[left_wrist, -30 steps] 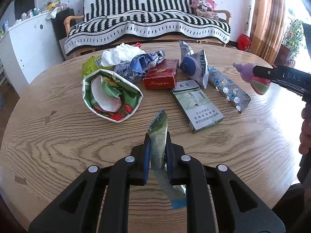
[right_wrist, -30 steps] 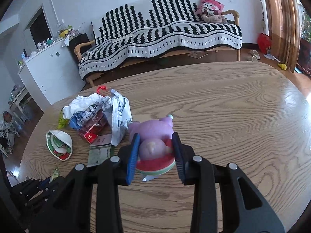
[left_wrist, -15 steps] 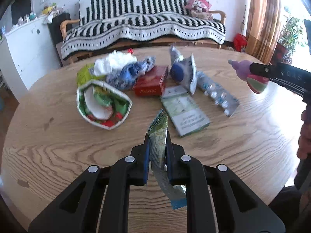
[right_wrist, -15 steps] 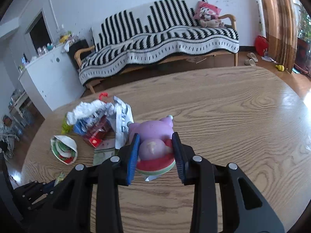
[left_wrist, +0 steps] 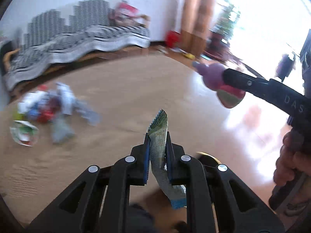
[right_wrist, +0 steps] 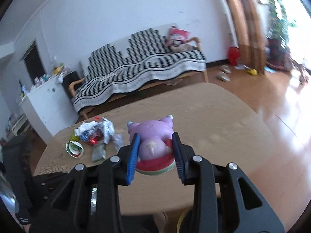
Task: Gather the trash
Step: 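Carry both items over the black bin and open both tools to drop them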
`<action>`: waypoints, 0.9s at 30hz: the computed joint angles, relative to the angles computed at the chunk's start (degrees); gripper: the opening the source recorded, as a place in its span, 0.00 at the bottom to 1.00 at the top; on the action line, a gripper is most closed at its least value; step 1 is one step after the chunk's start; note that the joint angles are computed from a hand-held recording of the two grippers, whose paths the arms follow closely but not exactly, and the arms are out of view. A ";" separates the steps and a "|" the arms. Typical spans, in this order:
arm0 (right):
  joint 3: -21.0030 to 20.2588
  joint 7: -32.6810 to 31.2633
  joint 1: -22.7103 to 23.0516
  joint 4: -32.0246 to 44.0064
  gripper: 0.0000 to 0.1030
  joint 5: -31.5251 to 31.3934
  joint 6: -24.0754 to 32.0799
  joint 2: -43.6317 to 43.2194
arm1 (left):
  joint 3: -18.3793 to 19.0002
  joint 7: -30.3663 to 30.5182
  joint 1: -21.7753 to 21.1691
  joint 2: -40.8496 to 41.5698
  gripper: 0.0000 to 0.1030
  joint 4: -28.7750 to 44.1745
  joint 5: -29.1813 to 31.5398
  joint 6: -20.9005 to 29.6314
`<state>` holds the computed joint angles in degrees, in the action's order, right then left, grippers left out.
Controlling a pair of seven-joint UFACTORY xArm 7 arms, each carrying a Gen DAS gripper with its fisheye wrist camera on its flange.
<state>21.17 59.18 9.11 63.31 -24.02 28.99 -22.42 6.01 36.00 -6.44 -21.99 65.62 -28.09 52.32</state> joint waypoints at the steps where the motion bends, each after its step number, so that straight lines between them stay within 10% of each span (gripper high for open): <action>1: -1.29 0.12 0.77 -4.67 0.33 1.26 0.88 -4.46 | -0.89 -0.32 -0.73 -0.72 0.13 -1.23 -0.24 0.78; 10: -8.02 1.08 6.62 -36.14 0.33 19.09 1.20 -22.97 | -10.47 -7.06 -6.83 1.06 0.13 -13.59 7.35 4.35; 27: -10.52 -3.07 7.69 -43.39 0.33 27.64 -7.56 -19.37 | -10.43 -8.39 -9.10 6.39 0.12 -13.49 9.24 3.16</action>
